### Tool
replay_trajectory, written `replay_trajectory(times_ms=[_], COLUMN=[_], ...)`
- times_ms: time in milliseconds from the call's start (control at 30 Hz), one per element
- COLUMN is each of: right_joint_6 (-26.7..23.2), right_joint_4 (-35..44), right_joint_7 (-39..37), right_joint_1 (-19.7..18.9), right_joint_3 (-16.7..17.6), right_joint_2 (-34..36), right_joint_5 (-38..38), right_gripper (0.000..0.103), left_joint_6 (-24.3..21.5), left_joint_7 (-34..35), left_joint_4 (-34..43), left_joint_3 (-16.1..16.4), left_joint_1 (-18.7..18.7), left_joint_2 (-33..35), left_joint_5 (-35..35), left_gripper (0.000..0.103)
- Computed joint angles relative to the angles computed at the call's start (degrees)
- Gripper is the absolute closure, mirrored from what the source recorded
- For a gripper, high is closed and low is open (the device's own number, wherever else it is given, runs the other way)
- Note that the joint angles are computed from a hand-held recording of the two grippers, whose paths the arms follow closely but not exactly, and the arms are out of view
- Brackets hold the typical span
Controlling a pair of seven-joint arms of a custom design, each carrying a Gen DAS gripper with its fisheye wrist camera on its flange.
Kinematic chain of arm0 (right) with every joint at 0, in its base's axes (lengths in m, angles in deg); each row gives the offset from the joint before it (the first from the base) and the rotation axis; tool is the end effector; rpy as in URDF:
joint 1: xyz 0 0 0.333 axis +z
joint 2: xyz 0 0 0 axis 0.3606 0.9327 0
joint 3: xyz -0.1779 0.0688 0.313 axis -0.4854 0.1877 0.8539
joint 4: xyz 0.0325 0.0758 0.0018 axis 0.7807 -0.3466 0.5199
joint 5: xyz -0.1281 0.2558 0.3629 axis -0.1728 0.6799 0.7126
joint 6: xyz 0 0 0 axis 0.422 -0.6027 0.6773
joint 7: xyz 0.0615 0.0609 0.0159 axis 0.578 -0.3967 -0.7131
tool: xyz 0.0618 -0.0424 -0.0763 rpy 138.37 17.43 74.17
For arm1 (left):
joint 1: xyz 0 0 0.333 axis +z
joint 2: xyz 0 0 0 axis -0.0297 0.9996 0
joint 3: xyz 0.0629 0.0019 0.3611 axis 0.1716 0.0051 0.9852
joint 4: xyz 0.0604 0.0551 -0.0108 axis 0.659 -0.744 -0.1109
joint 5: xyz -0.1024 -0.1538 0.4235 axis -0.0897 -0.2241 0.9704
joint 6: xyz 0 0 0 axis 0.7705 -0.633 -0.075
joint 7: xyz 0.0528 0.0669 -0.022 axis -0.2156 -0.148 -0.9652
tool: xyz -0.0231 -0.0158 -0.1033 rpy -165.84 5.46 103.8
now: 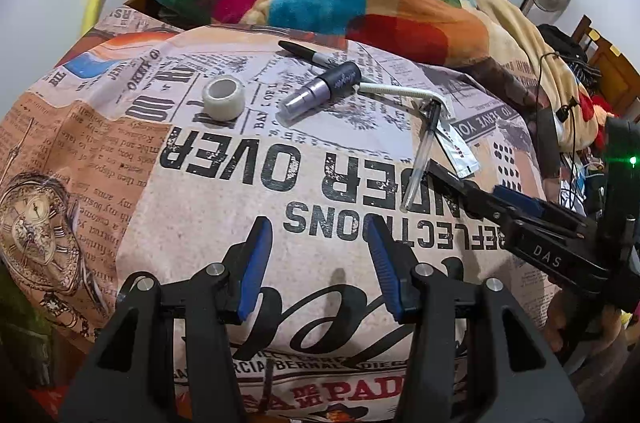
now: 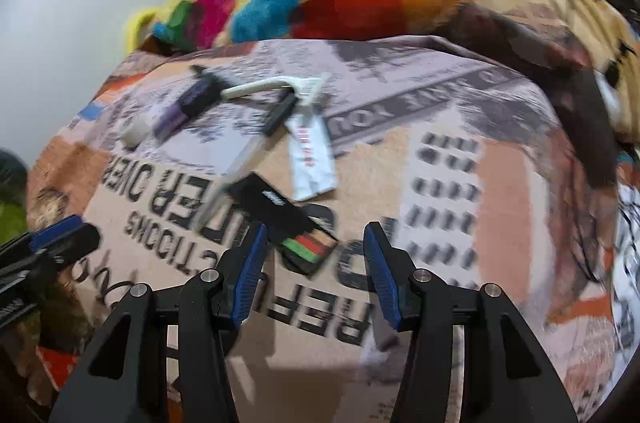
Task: Collect trash
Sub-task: 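Grasp the black USB stick with the right tool, then grasp the clear black-capped pen with the left tool while the right tool holds the USB stick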
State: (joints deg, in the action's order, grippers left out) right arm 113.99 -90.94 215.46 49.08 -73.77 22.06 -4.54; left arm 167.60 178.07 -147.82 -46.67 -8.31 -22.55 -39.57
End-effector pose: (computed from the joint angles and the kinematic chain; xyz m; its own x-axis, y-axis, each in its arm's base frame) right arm 0.4365 0.4006 0.5175 -0.2865 -0.9191 -0.2706 -0.7565 0.3903 -0.5247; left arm 0.5561 -0.1330 0.5292 -0.5345 -0.8304 0.1572 -0.7582 0.3888 -0.5235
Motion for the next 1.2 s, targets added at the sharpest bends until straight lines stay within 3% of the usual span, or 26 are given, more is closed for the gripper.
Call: replay_trajectory(times_ms=[300, 367, 433, 533, 767, 833, 900, 1200], right_joint_6=[-4.81, -5.74, -2.26, 2.91, 2.69, 2.1, 1.93, 2.98], right_joint_4=[5.51, 5.43, 3.06, -1.07, -5.59, -6.51, -7.43, -10.03], right_joint_7=[-11.01, -12.06, -12.63, -9.95, 0.57, 2.34, 4.12, 6.8], right_joint_1=[1.55, 1.74, 1.36, 0.45, -1.9, -2.2, -2.65, -3.79], right_joint_3=[-0.7, -0.92, -1.85, -2.06, 0.95, 1.34, 1.54, 2.04], right_joint_2=[5.18, 4.93, 3.13, -0.13, -5.52, -6.73, -7.79, -10.95], right_joint_5=[-3.08, -3.35, -0.82, 1.71, -0.7, -0.92, -1.07, -0.61], right_gripper=[0.058, 0.07, 0.08, 0.081, 0.081, 0.081, 0.081, 0.081], left_joint_6=[-1.26, -1.61, -1.99, -3.24, -4.41, -3.29, -2.5, 0.76], left_joint_7=[-1.59, -1.58, -1.18, 0.03, 2.84, 4.21, 4.35, 3.29], left_joint_4=[0.9, 1.14, 1.41, 2.46, 6.8, 8.08, 9.21, 10.98], left_joint_3=[-0.08, -0.18, -0.36, -0.67, -2.58, -3.45, -4.24, -5.68], left_joint_1=[0.42, 0.33, 0.04, -0.63, -2.39, -3.13, -3.66, -4.94], left_joint_2=[1.18, 1.34, 1.47, 2.27, 6.89, 8.54, 10.01, 13.16], left_joint_5=[0.63, 0.5, 0.35, -0.32, -0.8, -0.48, 1.34, 4.26], left_gripper=[0.054, 0.054, 0.054, 0.054, 0.055, 0.058, 0.068, 0.081])
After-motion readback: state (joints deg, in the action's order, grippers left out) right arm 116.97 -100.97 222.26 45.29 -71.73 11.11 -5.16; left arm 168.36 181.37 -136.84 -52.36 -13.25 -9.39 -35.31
